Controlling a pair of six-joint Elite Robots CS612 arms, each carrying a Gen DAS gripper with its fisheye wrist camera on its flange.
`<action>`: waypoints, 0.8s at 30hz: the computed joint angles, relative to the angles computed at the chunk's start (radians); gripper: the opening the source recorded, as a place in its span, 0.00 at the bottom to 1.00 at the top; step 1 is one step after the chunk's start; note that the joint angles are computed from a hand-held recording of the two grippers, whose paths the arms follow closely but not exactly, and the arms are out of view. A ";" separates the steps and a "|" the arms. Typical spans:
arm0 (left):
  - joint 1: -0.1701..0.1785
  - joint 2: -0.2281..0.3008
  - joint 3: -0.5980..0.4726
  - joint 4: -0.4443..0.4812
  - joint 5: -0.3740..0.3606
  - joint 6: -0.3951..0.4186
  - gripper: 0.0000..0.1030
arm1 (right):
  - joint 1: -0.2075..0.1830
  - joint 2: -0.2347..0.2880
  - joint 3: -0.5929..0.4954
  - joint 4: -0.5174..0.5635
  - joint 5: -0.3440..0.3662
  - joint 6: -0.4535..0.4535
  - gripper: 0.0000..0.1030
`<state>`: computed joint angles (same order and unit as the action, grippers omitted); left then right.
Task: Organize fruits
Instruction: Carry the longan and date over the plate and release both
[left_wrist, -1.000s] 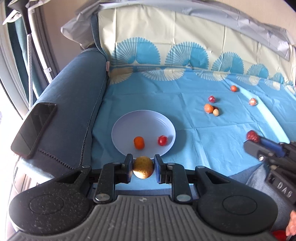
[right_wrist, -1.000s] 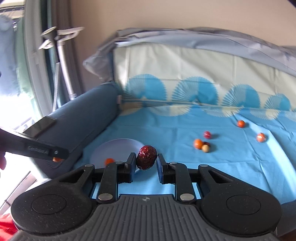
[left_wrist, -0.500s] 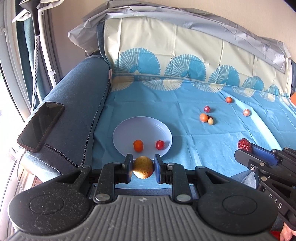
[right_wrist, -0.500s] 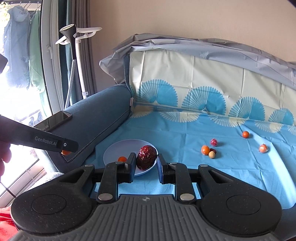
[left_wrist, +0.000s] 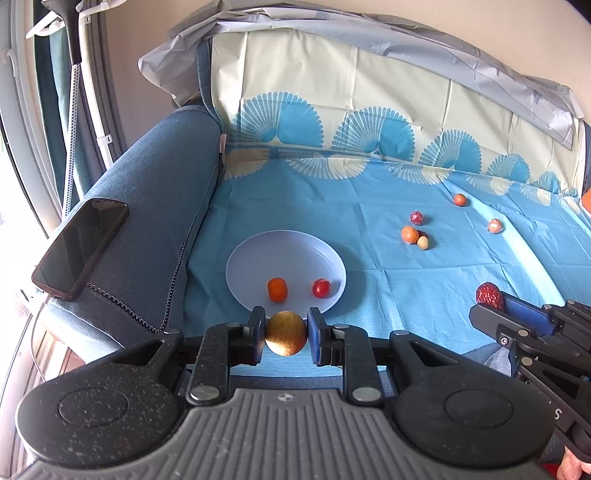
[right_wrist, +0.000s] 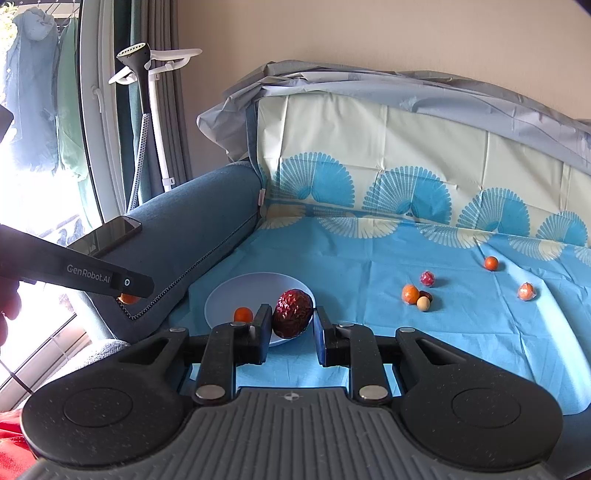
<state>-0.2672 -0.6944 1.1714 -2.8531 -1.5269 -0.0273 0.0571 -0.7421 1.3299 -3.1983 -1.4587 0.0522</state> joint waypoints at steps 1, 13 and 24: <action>0.000 0.002 -0.003 0.004 0.000 -0.001 0.25 | 0.000 0.001 -0.001 0.003 0.000 0.001 0.24; 0.013 0.050 -0.087 0.076 -0.008 -0.015 0.25 | 0.002 0.029 -0.056 0.085 0.007 -0.004 0.24; 0.031 0.179 -0.314 0.212 -0.021 -0.020 0.25 | 0.011 0.133 -0.238 0.247 0.044 -0.035 0.24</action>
